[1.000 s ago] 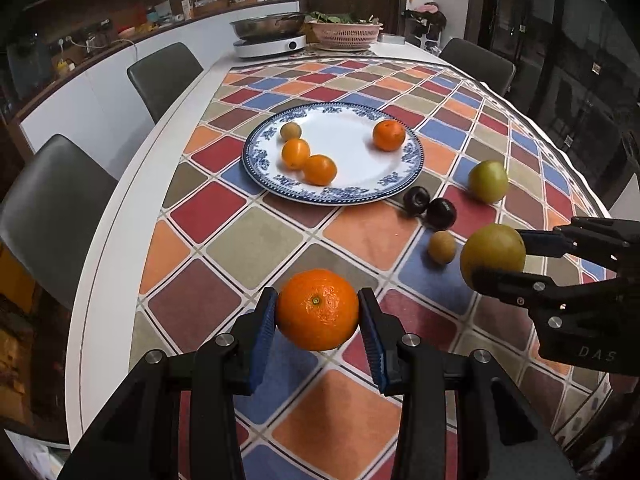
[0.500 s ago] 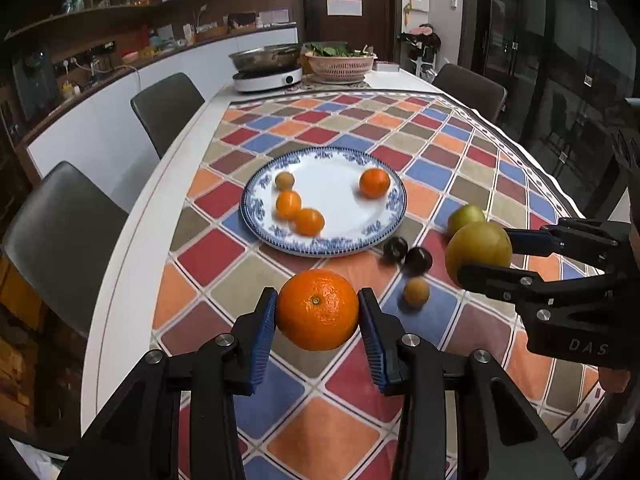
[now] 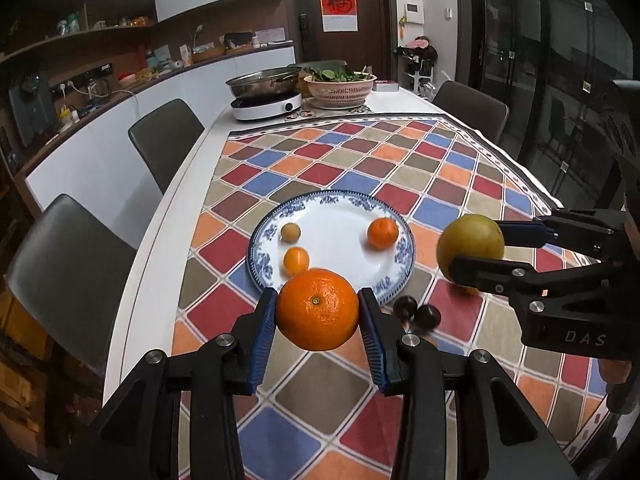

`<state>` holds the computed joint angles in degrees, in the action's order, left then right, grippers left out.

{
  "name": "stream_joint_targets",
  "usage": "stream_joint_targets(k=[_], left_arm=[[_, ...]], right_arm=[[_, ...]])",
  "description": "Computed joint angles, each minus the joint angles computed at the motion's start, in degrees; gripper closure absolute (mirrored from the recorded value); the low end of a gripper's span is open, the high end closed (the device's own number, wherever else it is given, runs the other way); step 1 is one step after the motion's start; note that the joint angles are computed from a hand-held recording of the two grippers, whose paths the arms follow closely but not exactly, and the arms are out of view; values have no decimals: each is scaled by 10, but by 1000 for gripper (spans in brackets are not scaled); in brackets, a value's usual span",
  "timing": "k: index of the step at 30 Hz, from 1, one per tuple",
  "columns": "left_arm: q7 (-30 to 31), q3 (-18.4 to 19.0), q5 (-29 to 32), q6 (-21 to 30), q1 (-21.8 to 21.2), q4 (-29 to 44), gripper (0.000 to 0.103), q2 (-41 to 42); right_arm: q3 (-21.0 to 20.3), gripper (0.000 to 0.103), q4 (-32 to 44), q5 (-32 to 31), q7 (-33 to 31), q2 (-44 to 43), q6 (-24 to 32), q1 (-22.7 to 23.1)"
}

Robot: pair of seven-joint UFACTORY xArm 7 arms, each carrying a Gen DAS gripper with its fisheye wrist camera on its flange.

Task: Organize fruits
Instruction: 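Carry the orange and yellow pear onto the plate and open both tools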

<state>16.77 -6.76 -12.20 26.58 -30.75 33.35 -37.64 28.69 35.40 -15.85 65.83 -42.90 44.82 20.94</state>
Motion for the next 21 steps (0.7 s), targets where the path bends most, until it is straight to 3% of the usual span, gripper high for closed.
stream_joint_targets(k=[14,21], left_arm=[[23,-7,-14,-24,11,113,63,159],[-13,-38,29,-30,43,165,63,242]], right_arm=[[-73,53,17,-6,-81,69,-75,-52],[-97,53,35,-16,-115,129,-107,-86]])
